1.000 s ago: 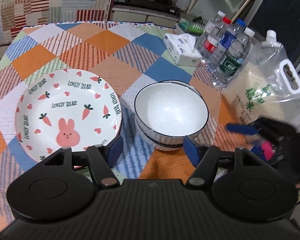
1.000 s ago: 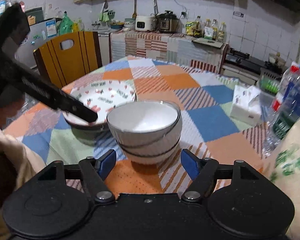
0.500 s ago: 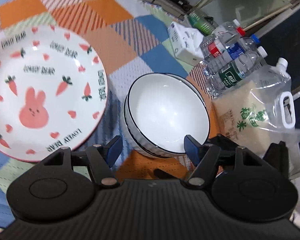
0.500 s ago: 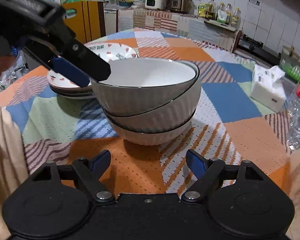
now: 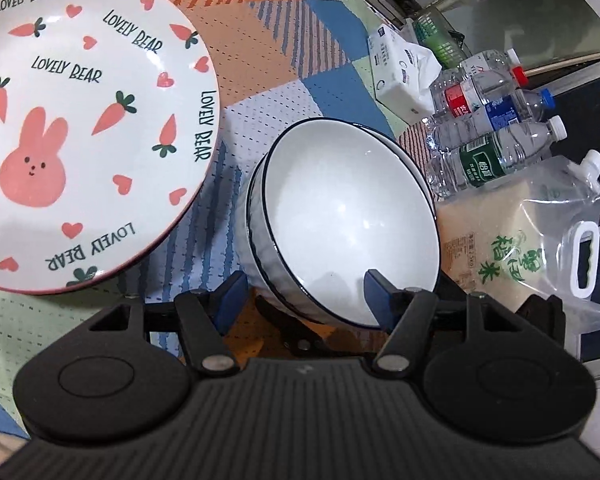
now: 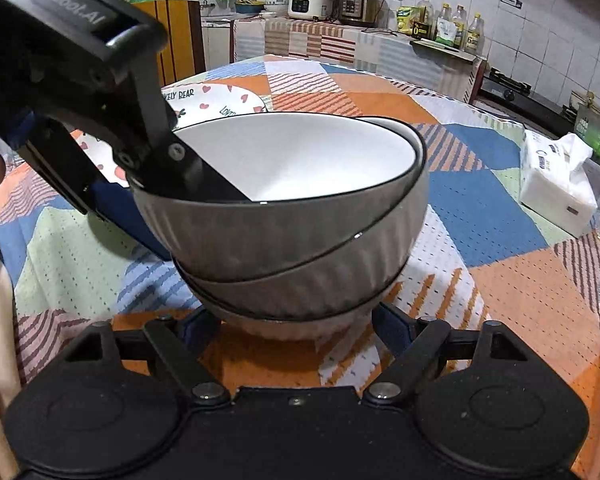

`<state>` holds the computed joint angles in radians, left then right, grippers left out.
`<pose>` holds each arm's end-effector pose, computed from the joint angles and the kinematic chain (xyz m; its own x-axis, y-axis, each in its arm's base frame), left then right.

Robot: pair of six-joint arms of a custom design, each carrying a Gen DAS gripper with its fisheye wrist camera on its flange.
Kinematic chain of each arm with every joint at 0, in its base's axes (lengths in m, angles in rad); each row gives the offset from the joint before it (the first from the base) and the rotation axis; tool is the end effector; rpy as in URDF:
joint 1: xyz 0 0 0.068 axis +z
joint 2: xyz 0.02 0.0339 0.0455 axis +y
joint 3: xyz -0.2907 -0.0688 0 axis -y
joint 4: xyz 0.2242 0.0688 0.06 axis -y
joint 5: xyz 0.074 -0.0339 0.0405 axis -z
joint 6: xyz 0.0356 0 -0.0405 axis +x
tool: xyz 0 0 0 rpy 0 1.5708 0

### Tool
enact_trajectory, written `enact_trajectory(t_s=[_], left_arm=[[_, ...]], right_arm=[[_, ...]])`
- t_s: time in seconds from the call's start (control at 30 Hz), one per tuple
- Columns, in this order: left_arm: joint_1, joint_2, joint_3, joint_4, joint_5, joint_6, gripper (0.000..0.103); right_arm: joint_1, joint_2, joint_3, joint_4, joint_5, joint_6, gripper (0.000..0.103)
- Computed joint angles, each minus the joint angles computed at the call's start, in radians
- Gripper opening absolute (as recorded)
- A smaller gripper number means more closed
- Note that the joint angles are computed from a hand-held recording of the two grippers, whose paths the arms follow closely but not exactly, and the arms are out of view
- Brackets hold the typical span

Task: Organize plates and bowls
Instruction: 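Lift the bowl stack with both grippers toward the Lovely Bear plate stack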

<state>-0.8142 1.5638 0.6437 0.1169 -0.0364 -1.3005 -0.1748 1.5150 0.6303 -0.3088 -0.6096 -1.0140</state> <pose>0.1915 -0.2010 0.1833 -0.8155 -0.5391 -0.2107 -0.2866 0.6923 -0.6622 0.2303 -0.0200 0.1724 -0.4285 -0.6311 -0.6466 -0.8116 0.5833 -0.0315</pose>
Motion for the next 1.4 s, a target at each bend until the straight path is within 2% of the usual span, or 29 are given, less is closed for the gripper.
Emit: enact_trajectory(t_s=[0.13,0.3,0.63,0.83,0.97,1.17,1.4], left_arm=[[-0.030,0.015,0.009,-0.015,-0.078,-0.049,0.055],[-0.038,0.031,0.022,-0.042,-0.115,-0.026,0.049],[-0.046,0.071,0.016,0.006,-0.144,-0.063,0.048],[-0.046,0.068,0.007,0.015,-0.140,-0.048,0.048],[-0.053,0.059,0.019,-0.015,-0.146,-0.032,0.049],[-0.058,0.021,-0.013,-0.002,-0.153,-0.046,0.049],[-0.042,-0.032,-0.022,-0.017,-0.146,0.005,0.048]], right_arm=[[0.008,0.031,0.002,0.022,-0.013,0.004,0.086],[0.005,0.060,0.000,0.048,-0.045,0.002,0.087],[-0.005,0.110,-0.020,0.131,-0.107,-0.008,0.093],[-0.001,0.116,-0.028,0.161,-0.113,0.002,0.094],[0.002,0.106,-0.040,0.174,-0.110,0.012,0.093],[-0.010,0.071,-0.073,0.192,-0.142,-0.017,0.092],[-0.014,0.025,-0.106,0.240,-0.164,0.006,0.092]])
